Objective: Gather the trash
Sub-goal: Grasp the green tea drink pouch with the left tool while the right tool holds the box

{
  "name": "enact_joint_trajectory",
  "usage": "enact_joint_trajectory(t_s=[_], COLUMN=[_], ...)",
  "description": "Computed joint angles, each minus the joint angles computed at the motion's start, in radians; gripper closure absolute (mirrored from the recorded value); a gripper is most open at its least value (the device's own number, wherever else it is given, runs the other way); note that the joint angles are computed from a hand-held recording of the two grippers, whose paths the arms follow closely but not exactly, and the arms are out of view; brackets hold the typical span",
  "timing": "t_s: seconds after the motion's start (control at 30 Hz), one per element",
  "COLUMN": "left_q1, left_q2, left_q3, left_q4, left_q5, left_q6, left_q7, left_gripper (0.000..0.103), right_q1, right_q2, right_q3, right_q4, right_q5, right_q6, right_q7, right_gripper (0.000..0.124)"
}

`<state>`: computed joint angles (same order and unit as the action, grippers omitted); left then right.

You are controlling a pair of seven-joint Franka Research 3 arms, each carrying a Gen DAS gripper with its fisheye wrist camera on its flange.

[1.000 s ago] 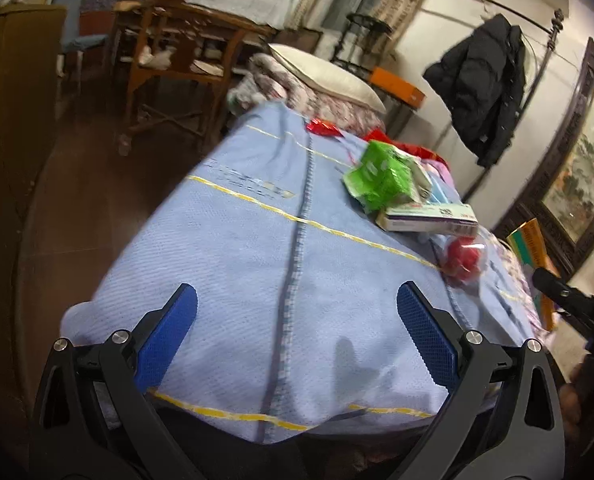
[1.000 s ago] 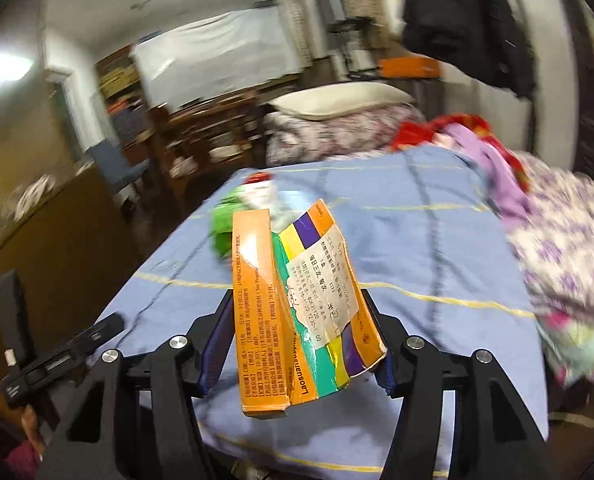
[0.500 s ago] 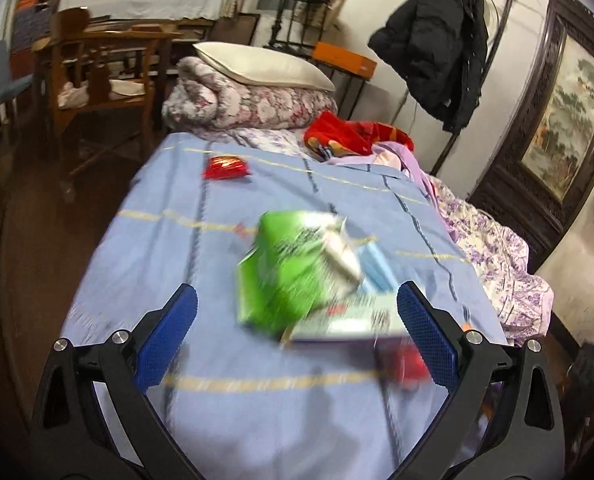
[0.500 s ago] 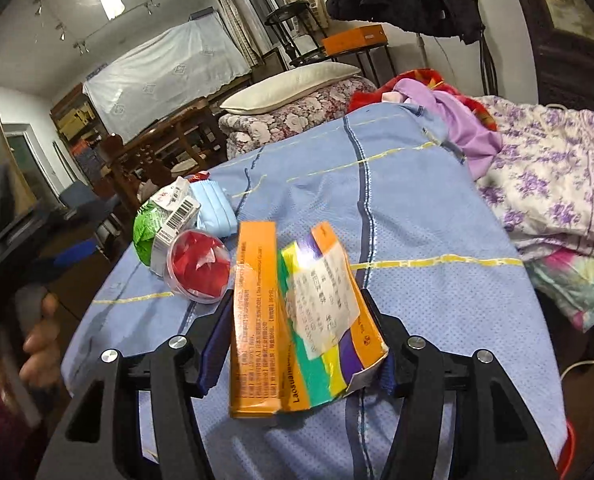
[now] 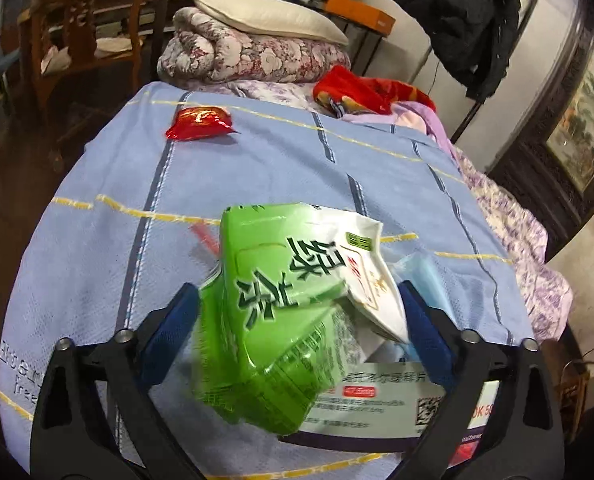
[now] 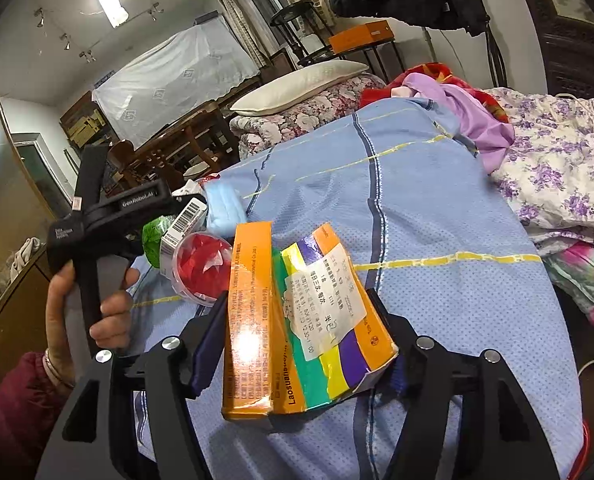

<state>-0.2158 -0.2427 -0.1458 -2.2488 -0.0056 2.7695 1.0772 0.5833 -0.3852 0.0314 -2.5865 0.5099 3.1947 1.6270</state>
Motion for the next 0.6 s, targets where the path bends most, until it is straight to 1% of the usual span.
enact_joint_trajectory(t_s=[0.03,0.07,0.17,0.23,0.3,0.4,0.47,0.5,0.57,0.6], left_q1=[-0.014,-0.024,-0.029,-0.05,-0.063,-0.1,-0.117,-0.136,-0.142,-0.13], left_q2=[-0.017,-0.039,-0.101,-0.16,-0.226,-0.32,-0.371,-0.413,-0.455,-0.493], left_q3=[0.015,0.024,0.03,0.044,0.054,0.085,0.099,0.114,0.116,0.101], left_q4=[-0.018,-0.036,-0.076,-0.114,-0.153,-0.205,-0.228,-0.253,-0.275,-0.295], left_q5=[-0.029,-0.046,-0.051,-0.064,-0.067,-0.085,-0.091,-0.101,-0.1,-0.089], left_q6=[0.023,0.042,0.069,0.092,0.101,0.101,0.089,0.084,0.071,0.054], left_q7=[0.026,0.045,0.048,0.057,0.05,0.048,0.04,0.043,0.034,0.019], left_gripper=[0.022,0.025,0.025,0.025,0.025,0.025,0.025,0.025,0.025,0.025], right_q1=[0.004,0.006,0.006,0.005,-0.023,-0.071,-0.111,-0.134,-0.141,-0.137], right_q2=[0.002,0.004,0.004,0.007,0.007,0.004,0.002,0.0,-0.004,-0.005], right_q3=[-0.004,-0.006,-0.005,-0.005,0.023,0.069,0.106,0.128,0.133,0.13], right_q4=[0.001,0.002,0.002,0.004,0.004,0.002,0.001,0.001,-0.002,-0.003], right_q5=[0.001,0.001,0.0,0.001,-0.009,-0.032,-0.056,-0.07,-0.087,-0.093], right_q6=[0.003,0.004,0.004,0.005,0.003,-0.004,-0.01,-0.014,-0.018,-0.019], right_q7=[-0.001,-0.002,0.0,0.001,0.014,0.039,0.062,0.075,0.087,0.088], right_gripper=[0.058,0.058,0.058,0.058,0.058,0.058,0.058,0.058,0.059,0.059])
